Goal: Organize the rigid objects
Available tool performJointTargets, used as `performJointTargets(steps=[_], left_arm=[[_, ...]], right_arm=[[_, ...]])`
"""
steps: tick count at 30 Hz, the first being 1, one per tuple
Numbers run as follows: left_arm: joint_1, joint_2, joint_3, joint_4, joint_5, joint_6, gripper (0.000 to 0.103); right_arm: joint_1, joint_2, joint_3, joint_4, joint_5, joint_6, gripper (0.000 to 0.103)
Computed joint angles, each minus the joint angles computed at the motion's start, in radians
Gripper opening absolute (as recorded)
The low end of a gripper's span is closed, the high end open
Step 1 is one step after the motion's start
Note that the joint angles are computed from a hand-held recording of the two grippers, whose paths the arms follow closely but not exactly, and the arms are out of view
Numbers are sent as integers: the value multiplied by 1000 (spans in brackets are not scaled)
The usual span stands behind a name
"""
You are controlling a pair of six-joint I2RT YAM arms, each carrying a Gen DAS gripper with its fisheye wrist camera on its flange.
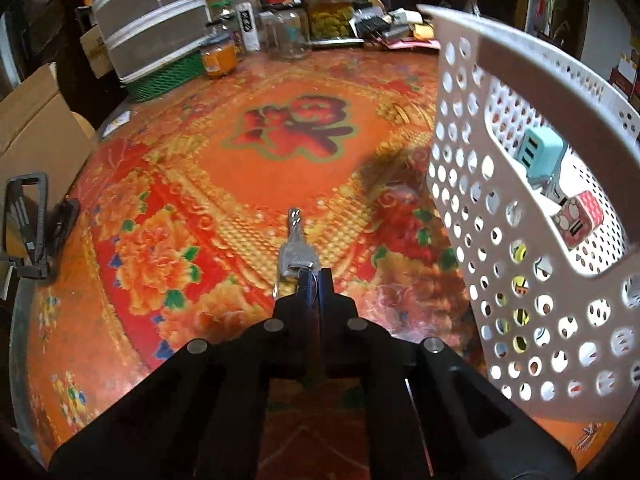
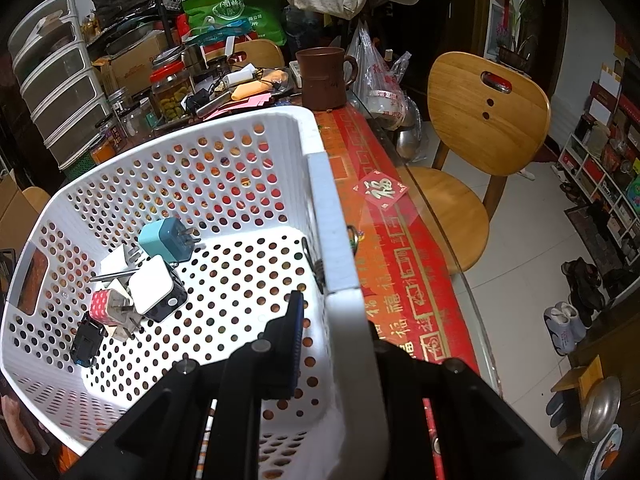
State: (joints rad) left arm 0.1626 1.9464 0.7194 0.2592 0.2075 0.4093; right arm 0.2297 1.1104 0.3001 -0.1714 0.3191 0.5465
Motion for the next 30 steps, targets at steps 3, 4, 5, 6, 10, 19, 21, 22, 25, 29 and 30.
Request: performJointTargets(steps=[3, 4, 5, 6, 10, 19, 21, 22, 25, 29, 30], left_arm=[[51, -47, -8, -12, 46, 7, 2], [68, -58, -4, -24, 66, 14, 2], [94, -78, 1, -48, 96, 23, 2], [114, -94, 8, -70, 114, 31, 2], [193, -165, 41, -157, 171, 53, 2], [335, -234, 145, -276, 215, 35, 2], [348, -236, 156, -281, 212, 26, 2], [353, -240, 162, -283, 208, 20, 2], [359, -253, 166, -284, 201, 9, 2], [350, -282, 155, -280, 185, -11, 2], [341, -285, 151, -273, 176, -19, 2]], right_arm=[[0, 0, 0, 0, 0, -1, 16], [-3, -2, -1, -1, -3, -4, 16], [0, -1, 1, -3, 1, -1, 16], [1, 1, 1, -2, 2, 0, 16], [-1, -2, 0, -1, 1, -1, 16], [-7, -5, 3, -6, -7, -7, 16], [-7, -5, 3, -7, -7, -6, 16], [-7, -6, 4, -6, -9, -7, 16], [-8, -4, 5, -4, -12, -8, 16], [-10, -5, 5, -2, -15, -10, 16], [-10, -5, 4, -1, -15, -10, 16]])
